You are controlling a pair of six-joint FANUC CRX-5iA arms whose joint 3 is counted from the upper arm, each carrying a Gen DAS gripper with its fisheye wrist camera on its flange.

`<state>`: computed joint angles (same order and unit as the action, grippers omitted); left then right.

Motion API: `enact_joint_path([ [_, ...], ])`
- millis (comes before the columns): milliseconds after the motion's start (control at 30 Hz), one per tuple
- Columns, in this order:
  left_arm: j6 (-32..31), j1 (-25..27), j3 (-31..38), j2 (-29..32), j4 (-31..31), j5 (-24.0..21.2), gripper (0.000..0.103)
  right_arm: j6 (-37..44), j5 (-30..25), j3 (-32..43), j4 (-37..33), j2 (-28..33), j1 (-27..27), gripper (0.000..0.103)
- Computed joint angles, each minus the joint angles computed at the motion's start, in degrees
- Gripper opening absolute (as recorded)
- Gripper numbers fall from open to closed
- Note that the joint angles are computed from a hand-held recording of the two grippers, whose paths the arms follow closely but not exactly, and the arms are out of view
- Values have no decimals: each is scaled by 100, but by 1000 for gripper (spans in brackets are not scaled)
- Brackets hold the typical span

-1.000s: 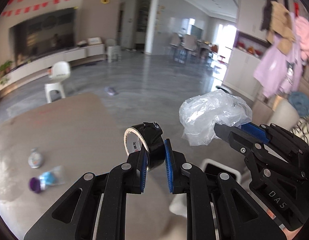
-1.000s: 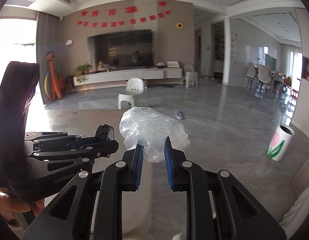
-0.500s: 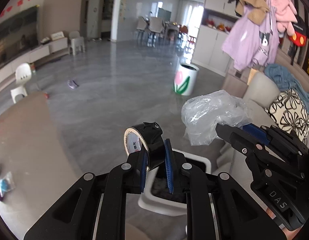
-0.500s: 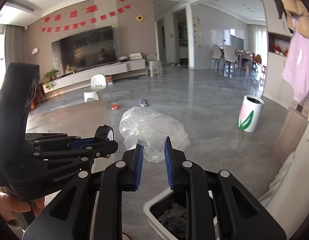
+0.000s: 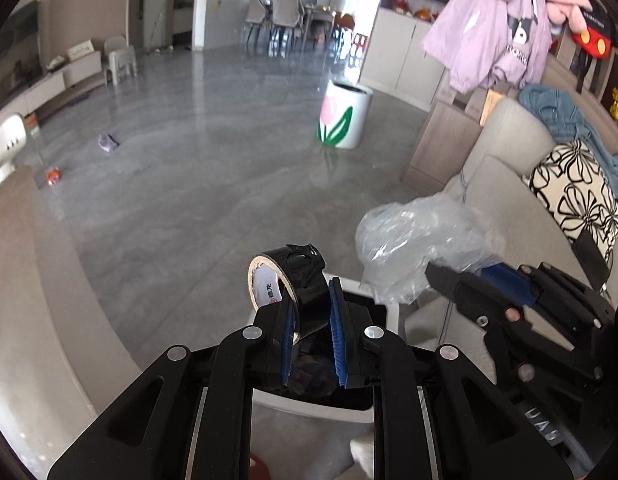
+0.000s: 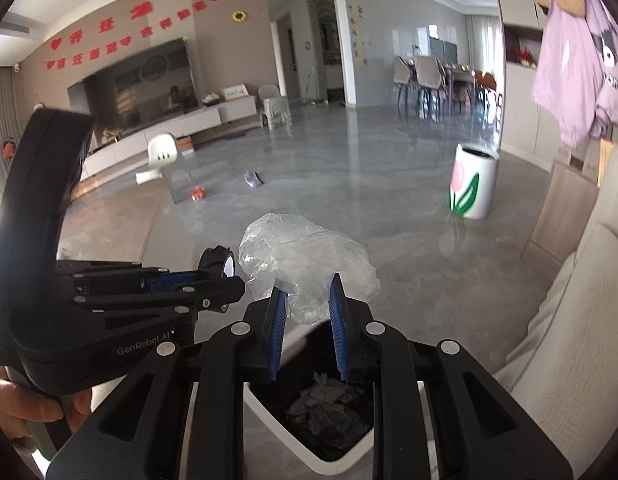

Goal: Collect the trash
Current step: 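Open both grippers to drop the tape and bag into the bin, then return both grippers to the table toward the purple cap and zip bag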

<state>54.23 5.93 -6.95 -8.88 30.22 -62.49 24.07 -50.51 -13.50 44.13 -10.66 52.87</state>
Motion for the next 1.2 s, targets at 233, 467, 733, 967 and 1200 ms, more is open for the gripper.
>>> enact_joint_path([
  [233,206,-281,20,422,-309,-90,22,338,-115,-165,-568,210,-182,23],
  [467,941,-406,580,986,-1151,-491,98,1697,-372,271,-1959,655,-653,99],
  [733,613,-317,375,865,-933,-250,98,1585,-253,55,-1615,614,-619,99],
  [967,734,-58,373,739,-677,-376,98,1528,-368,205,-1346,573,-500,99],
  [1200,549,418,255,286,-354,-237,98,1501,-409,500,-1095,579,-289,99],
])
